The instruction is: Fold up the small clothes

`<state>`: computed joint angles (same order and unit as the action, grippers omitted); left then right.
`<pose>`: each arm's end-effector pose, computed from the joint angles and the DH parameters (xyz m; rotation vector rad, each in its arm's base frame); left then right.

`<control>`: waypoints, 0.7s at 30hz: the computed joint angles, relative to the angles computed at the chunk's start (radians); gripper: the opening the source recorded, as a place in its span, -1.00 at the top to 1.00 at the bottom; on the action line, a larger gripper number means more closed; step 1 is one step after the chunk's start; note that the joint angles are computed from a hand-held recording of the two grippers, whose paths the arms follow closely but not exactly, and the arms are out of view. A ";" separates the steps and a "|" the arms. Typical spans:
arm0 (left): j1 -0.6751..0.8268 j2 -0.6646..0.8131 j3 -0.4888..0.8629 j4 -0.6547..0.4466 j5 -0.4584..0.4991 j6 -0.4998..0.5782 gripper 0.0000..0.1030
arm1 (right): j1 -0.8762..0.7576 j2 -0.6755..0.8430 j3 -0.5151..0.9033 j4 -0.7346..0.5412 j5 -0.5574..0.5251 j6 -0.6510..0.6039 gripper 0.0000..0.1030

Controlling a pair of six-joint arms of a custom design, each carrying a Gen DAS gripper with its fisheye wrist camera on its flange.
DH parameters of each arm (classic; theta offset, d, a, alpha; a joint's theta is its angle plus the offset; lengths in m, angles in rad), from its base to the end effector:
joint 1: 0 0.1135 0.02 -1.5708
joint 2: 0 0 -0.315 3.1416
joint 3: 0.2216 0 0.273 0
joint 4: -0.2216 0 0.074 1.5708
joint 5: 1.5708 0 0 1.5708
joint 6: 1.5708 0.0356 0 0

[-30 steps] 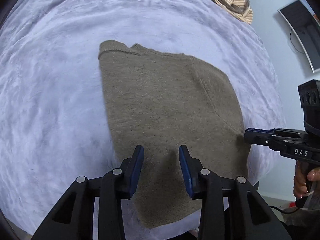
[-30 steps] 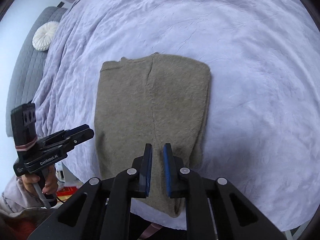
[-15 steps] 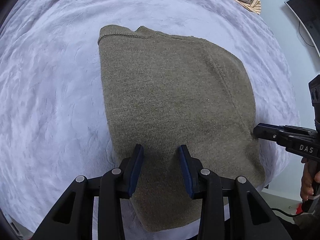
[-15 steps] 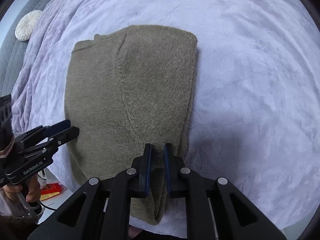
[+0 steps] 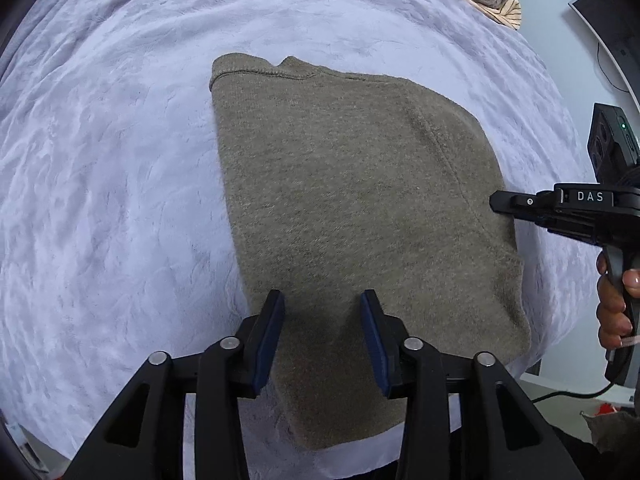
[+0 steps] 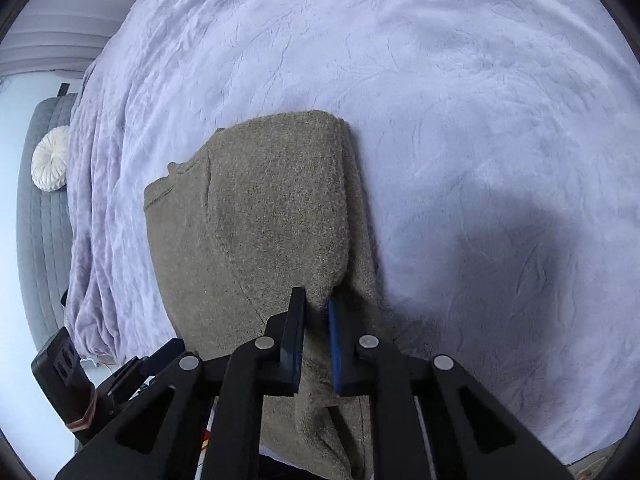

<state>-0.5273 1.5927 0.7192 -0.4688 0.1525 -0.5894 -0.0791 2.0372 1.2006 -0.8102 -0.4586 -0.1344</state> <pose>0.2294 -0.1399 0.1564 -0.0669 3.0046 -0.3774 0.3767 -0.0140 0.1317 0.0569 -3.0325 -0.7161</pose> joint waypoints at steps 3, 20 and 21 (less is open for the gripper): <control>0.010 0.006 -0.040 0.013 0.025 0.020 -0.07 | 0.030 0.024 -0.014 0.060 0.155 -0.051 0.84; -0.010 0.031 -0.179 0.098 0.168 0.037 -0.25 | -0.065 -0.083 -0.229 -0.086 0.126 -0.300 0.85; -0.009 0.029 -0.195 0.117 0.174 0.027 -0.27 | -0.084 -0.061 -0.235 -0.061 0.122 -0.276 0.85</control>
